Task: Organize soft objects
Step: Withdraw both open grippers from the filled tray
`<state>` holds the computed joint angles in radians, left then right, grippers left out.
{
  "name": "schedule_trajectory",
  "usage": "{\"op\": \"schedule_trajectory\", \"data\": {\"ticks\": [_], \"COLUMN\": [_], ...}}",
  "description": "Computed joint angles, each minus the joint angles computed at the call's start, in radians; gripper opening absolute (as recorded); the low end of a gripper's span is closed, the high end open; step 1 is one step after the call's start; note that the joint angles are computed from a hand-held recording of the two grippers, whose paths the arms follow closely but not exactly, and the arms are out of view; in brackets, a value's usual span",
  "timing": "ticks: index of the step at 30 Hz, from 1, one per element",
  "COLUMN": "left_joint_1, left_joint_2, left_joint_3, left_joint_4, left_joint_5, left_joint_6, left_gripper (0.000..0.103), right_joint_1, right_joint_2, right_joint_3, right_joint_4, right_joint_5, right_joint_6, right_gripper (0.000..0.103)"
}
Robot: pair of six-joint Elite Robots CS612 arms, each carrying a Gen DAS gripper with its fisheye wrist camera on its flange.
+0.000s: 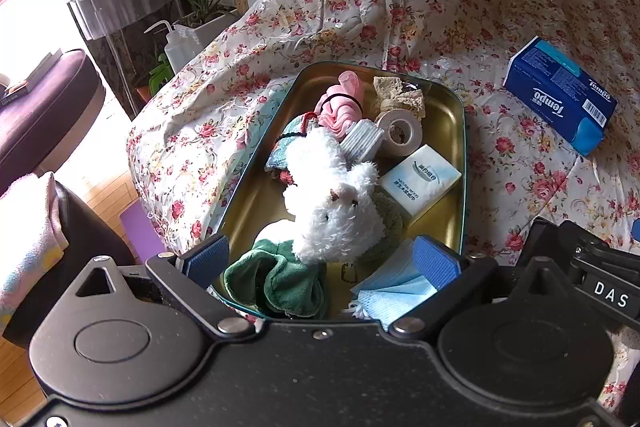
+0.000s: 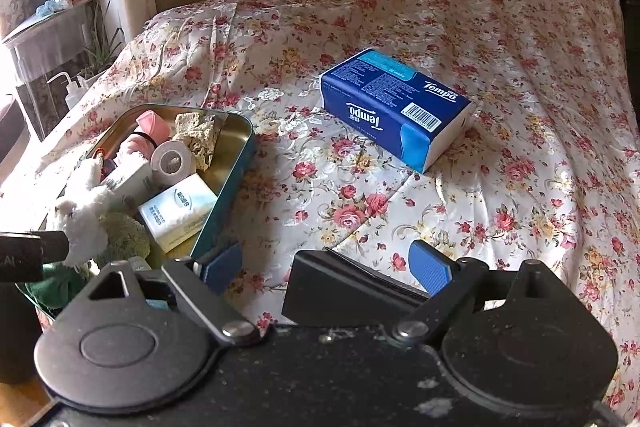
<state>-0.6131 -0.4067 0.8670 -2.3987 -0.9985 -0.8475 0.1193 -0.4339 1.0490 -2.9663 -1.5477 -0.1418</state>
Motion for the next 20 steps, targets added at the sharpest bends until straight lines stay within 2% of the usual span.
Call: {"op": "schedule_trajectory", "data": {"ticks": [20], "left_joint_1": [0.001], "left_joint_2": [0.006], "left_joint_3": [-0.014], "left_joint_4": [0.018], "left_joint_5": [-0.017], "left_joint_6": [0.011], "left_gripper": [0.096], "right_joint_1": [-0.001], "right_joint_2": [0.000], "right_joint_3": [-0.001], "right_joint_4": [0.007], "right_joint_5": [0.008], "right_joint_6": [0.001], "right_gripper": [0.091]}}
